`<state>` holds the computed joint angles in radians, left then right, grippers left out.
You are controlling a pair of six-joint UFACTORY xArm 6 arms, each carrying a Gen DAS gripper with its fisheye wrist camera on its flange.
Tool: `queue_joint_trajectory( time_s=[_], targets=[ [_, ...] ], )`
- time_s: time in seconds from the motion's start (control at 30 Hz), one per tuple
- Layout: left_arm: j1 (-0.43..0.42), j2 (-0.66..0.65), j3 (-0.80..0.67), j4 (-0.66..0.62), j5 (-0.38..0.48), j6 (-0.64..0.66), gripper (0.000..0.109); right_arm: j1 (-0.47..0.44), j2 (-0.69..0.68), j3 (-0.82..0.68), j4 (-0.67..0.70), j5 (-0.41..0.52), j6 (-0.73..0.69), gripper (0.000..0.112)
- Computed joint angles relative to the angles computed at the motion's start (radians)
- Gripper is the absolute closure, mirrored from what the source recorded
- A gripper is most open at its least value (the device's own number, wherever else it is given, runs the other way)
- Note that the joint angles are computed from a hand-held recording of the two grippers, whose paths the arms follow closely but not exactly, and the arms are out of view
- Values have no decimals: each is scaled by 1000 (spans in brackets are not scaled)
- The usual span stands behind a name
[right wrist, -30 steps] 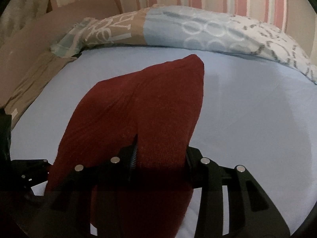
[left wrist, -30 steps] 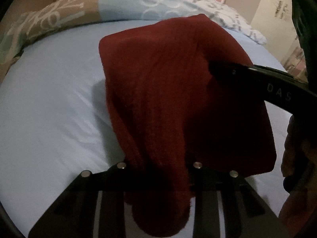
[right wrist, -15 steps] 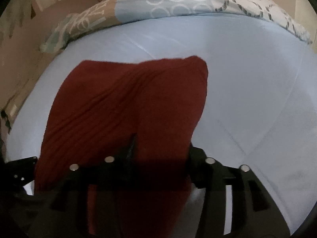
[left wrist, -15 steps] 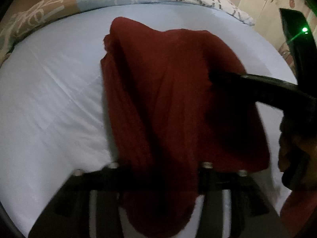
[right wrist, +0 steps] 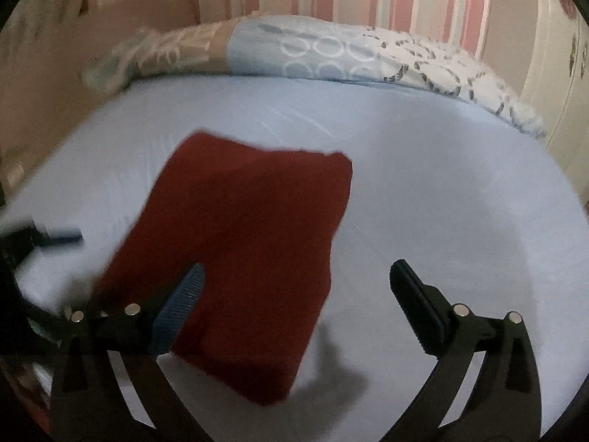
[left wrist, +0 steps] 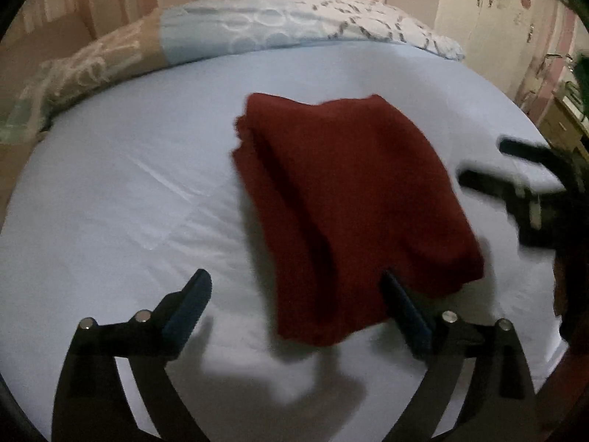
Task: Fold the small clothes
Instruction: 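Lower the bundle onto the sheet, release both grippers and square it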
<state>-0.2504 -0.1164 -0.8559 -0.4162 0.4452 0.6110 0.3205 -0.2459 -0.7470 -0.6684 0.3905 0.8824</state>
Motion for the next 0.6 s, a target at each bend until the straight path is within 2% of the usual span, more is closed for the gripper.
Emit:
queue_joint_trajectory(
  time_s=[0.07, 0.13, 0.27, 0.4, 0.47, 0.6],
  targets=[
    [15, 52, -17, 56, -6, -53, 13, 45, 9, 16, -93, 47, 88, 12],
    [21, 79, -17, 49, -13, -60, 13, 68, 25, 25, -100, 72, 102, 12],
    [57, 116, -18, 11, -28, -5, 12, 78, 69, 29, -149, 130, 126, 13],
    [58, 129, 8, -66, -75, 76, 8, 6, 85, 87, -104, 1, 147, 13],
    [54, 122, 19, -88, -87, 88, 8, 2, 91, 91, -108, -17, 164, 13],
    [62, 63, 42, -138, -48, 99, 8, 20, 26, 117, -103, -11, 189, 12]
  ],
)
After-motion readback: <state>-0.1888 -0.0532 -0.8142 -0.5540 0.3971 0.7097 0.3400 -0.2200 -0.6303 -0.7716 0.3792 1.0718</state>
